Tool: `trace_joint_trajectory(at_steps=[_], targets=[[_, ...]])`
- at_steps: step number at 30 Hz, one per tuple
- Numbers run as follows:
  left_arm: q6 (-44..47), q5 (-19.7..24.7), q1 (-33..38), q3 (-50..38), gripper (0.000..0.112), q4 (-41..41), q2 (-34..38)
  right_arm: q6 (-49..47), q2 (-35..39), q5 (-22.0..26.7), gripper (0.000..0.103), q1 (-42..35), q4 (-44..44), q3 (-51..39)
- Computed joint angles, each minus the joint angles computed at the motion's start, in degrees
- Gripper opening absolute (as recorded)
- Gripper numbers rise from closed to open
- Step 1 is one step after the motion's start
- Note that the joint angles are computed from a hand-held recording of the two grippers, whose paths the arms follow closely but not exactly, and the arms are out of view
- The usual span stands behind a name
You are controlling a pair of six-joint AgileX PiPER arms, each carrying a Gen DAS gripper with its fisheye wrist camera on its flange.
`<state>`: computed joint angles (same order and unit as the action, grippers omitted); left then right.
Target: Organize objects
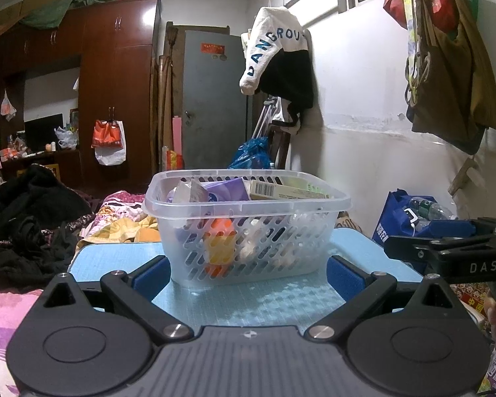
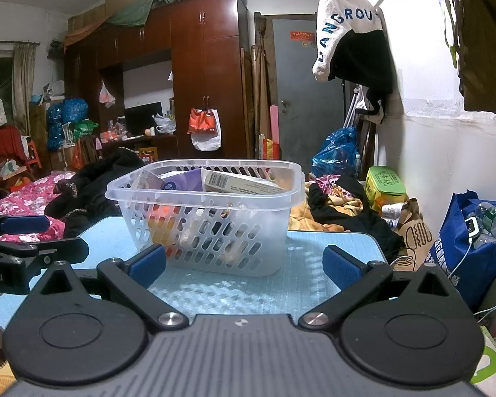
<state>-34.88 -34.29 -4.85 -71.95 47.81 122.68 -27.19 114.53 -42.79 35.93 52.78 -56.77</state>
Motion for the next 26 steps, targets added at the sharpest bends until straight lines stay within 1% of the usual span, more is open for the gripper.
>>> trace_joint_trajectory(at_steps=[7,9,13,18,20,24,26], targets=[[-2.6,0.8,-0.1,-1.0,0.101,1.6,0.4,-0.1,0.2,-0.3,0.103,0.3,0.2,-0.1],[-2.1,0.7,-0.2,-1.2,0.101,1.2,0.7,0.2,0.3,-0.3,0.103,0.1,-0.3,-0.1],[-2.9,1.8,-0.6,-2.2,0.101,1.8,1.1,-0.1,0.3,-0.2,0.103,0.0,0.1,0.0],[-1.1,1.3,-0.7,-1.7,0.101,-0.2,0.8,0.2,0.0,-0.6,0.103,-0.7,-1.3,0.7],[-0.2,1.8,-0.9,-1.5,0.101,-1.3,0.6,0.4,-0.2,-0.4,0.103,-1.2,-2.1,0.9],[-0.4,0.5,-0.5,-1.0,0.101,-1.0,0.5,0.7,-0.2,0.0,0.103,-2.0,-3.1,1.1],[2.0,-0.3,-0.7,-0.2,0.101,-3.3,0.2,1.2,-0.3,0.4,0.103,-2.9,-4.3,1.2]])
